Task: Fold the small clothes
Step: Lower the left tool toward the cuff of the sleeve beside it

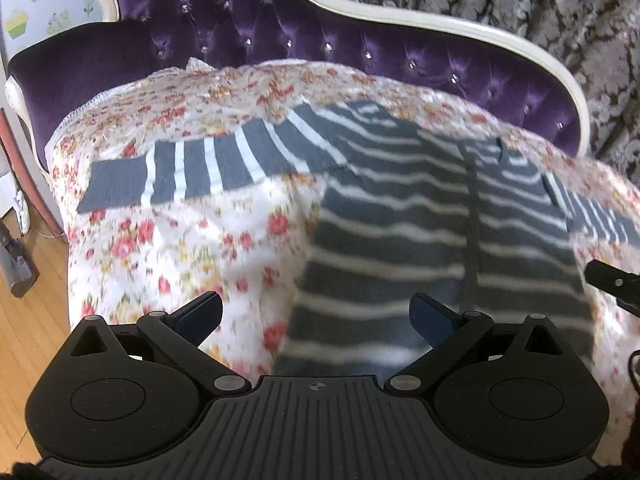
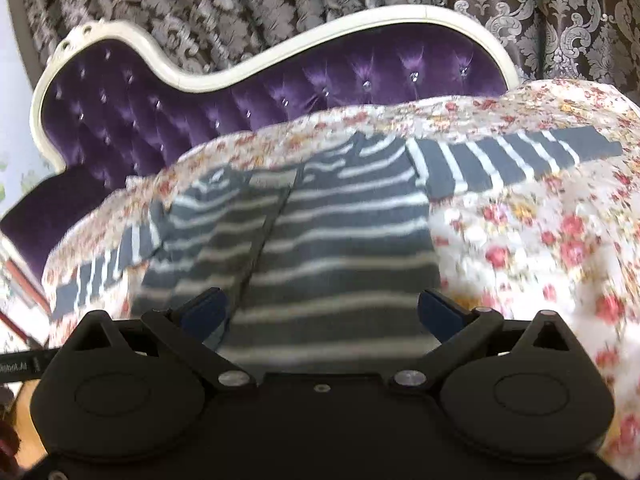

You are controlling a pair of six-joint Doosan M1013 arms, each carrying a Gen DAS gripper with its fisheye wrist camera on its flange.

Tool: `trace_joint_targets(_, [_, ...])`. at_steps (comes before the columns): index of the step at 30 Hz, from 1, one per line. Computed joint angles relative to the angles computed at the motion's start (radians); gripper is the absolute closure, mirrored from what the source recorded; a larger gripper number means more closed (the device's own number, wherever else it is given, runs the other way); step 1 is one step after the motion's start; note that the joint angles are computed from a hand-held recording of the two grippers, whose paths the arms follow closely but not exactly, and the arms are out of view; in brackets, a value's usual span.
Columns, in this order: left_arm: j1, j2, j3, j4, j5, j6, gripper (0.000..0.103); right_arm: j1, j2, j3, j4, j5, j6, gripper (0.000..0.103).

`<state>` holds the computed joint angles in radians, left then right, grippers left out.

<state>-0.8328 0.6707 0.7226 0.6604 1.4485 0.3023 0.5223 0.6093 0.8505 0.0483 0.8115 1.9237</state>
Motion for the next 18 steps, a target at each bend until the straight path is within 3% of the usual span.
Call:
trace_joint_targets(5, [0.033,-0.024,0.048,-0.025,-0.082,-0.025,0.002,-0.011,0.060,-0.100,-0.015,0.015,0.038,0.001])
trace_joint_targets(10, [0.068,-0.068,0.136,-0.055,-0.206,-0.093,0.002,-0.021,0.109,-0.175,0.033,-0.020,-0.011,0.001])
trace_joint_targets(15, [0.092,-0.073,0.153,-0.016,-0.172,-0.112,0.002,-0.017,0.137,-0.198,0.082,-0.126,-0.124,0.001])
trace_joint_targets(18, [0.112,-0.089,0.180,0.000,-0.165,-0.152,0.001,-0.020,0.174,-0.257,0.159,-0.100,-0.223,0.001])
